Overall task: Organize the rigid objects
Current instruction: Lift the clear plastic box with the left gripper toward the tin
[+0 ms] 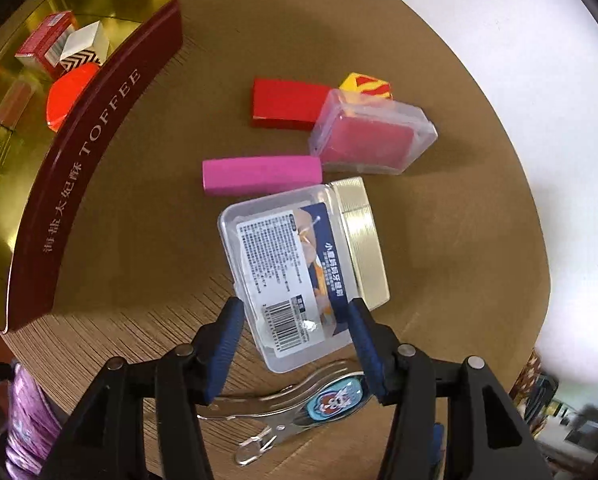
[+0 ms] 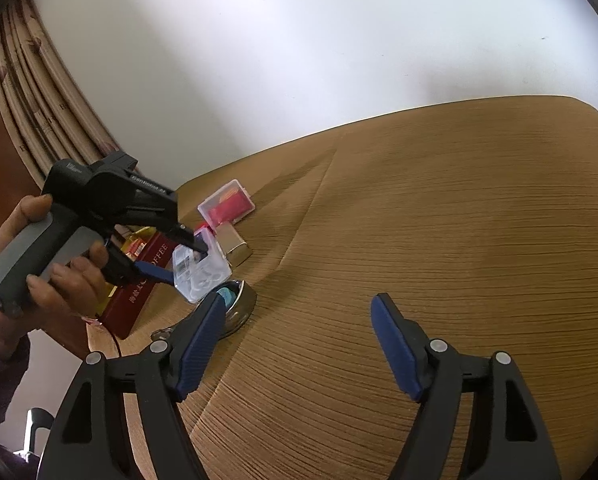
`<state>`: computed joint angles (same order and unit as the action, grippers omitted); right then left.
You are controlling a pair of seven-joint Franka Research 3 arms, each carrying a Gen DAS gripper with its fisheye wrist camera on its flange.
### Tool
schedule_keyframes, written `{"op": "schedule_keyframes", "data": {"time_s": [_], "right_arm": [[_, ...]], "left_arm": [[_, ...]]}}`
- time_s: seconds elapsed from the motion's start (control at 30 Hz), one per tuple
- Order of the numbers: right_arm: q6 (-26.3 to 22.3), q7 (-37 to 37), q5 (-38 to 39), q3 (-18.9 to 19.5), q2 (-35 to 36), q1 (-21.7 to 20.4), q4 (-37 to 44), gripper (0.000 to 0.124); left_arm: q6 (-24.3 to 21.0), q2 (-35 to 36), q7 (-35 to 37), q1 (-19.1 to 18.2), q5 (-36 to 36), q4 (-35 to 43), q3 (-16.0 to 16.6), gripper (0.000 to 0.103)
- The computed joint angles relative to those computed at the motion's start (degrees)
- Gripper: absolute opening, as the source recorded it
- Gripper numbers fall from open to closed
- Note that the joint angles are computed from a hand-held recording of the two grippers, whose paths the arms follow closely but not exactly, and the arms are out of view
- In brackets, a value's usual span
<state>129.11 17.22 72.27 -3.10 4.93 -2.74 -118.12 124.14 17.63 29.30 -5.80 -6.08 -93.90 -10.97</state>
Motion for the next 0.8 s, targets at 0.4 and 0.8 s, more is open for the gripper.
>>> {"op": "schedule_keyframes", "data": {"time_s": [0.4, 0.8], "right_arm": [[-1.7, 0.06, -0.39, -0.33, -0.87, -0.21, -0.9, 0.074], [-1.83, 2.9, -2.3, -0.77, -0.66, -0.55, -0.46, 0.077]], "left_arm": [[7.89, -0.81, -1.59, 0.43, -2.57, -5.92, -0.54, 0.072], [10.83, -3.79, 10.52, 1.63, -4.72, -10.76, -1.2, 0.069]]}}
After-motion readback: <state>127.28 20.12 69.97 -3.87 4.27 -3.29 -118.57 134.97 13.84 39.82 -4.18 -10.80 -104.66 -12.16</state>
